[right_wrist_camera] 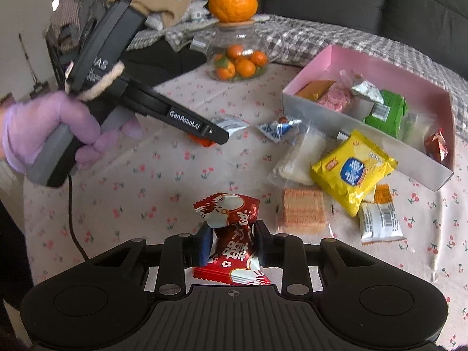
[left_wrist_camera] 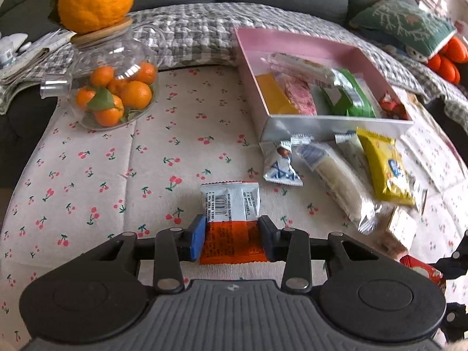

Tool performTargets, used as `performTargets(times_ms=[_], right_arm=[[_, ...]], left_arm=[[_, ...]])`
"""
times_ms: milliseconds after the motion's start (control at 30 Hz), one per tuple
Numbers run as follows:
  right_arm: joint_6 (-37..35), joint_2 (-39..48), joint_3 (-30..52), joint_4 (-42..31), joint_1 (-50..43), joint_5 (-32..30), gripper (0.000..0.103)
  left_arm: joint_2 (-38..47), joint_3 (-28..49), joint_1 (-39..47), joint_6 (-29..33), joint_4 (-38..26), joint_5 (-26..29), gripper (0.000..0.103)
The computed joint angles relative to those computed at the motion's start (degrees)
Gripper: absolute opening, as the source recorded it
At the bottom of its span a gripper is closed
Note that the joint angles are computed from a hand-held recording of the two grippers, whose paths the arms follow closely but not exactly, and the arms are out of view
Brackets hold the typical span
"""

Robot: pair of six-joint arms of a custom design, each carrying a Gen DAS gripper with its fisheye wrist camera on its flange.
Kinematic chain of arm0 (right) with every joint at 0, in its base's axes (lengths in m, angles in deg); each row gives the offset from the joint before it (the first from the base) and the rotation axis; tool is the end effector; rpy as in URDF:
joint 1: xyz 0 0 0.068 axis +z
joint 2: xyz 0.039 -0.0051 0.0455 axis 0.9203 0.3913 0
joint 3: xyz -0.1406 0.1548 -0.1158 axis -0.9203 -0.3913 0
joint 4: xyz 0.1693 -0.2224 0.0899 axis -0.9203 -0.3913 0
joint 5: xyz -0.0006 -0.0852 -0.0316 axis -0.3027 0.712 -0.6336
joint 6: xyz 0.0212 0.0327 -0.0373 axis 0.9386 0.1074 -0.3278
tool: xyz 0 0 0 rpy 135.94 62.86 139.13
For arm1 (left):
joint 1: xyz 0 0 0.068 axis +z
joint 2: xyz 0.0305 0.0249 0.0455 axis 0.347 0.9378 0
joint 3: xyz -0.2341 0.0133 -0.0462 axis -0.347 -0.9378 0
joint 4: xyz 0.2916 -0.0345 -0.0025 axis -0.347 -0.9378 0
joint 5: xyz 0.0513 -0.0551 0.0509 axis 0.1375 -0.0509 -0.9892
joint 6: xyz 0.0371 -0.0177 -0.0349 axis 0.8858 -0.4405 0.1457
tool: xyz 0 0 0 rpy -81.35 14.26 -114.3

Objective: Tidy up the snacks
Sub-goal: 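Grasp the orange-and-white pack with the left gripper while the right grasps the red candy pack, then lift both packs and carry them over the pink box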

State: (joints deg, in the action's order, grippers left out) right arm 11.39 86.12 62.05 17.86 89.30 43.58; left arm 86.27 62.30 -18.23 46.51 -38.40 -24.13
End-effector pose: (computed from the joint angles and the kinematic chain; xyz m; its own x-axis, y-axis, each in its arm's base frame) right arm 0.2111 0.1008 0.1845 -0.5854 -0.5328 -0.6112 -0.7396 0.6597 0.1334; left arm 0.2280 -0.1672 0.1288 -0.7725 0.0080 -0.6350 0.0736 0.9943 -0.0770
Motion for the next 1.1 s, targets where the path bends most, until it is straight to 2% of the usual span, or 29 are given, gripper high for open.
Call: performTargets(times_ms=[367, 600, 833, 1100], right_arm=[[9.74, 4.32, 6.41, 4.8, -4.21, 0.3, 0.029], [18.58, 11.36, 12.27, 8.03, -8.82, 1.68, 0.029], [26.35, 19.4, 19.17, 10.76, -13.05, 1.83, 0.029], [32.07, 29.68, 29.02, 12.8, -15.24, 2.25, 0.029]], left_arm=[[-2.51, 1.15, 0.83, -4.67, 1.62, 0.69, 0.035], [-2.6, 3.65, -0.24, -6.97, 3.35, 0.46, 0.035], [2.67, 10.56, -0.37, -7.82, 3.36, 1.0, 0.035], [12.26, 22.06, 1.71, -4.12, 4.13, 3.22, 0.035]])
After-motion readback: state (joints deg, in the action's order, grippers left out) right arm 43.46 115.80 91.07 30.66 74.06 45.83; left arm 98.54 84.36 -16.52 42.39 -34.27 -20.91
